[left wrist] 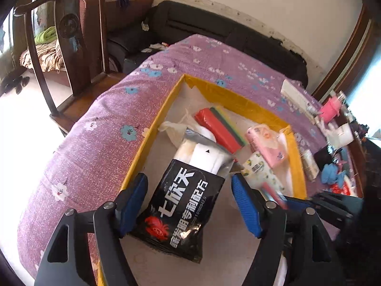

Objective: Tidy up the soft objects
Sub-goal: 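Drop the black sachet and the sponge strips into the tray with both grippers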

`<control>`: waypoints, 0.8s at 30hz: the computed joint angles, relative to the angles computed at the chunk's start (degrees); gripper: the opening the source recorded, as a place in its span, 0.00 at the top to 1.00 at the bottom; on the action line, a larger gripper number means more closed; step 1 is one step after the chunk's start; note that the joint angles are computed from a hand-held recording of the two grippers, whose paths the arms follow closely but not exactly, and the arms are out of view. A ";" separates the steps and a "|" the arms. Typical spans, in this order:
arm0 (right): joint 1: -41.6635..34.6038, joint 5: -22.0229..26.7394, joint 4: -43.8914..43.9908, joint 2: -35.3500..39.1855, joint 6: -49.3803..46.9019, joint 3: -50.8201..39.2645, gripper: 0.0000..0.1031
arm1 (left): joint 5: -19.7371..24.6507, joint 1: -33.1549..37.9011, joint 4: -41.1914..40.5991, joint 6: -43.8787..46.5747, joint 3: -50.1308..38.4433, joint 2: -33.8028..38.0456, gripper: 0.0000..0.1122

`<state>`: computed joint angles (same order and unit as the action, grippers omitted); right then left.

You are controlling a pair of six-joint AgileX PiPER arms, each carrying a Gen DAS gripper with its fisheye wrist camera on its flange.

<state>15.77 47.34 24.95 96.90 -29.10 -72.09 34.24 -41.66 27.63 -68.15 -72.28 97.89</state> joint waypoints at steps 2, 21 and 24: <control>1.41 -0.77 -1.06 0.72 1.29 -0.96 0.49 | -1.03 -0.72 3.80 -4.76 2.60 -2.71 0.30; -24.15 -1.13 8.39 -16.09 -14.63 13.74 0.25 | -0.21 -11.78 16.47 -22.76 6.27 -8.12 0.23; -35.01 -0.22 9.07 -14.45 -17.28 12.46 0.25 | -0.08 -13.33 15.30 -21.61 4.63 -6.41 0.23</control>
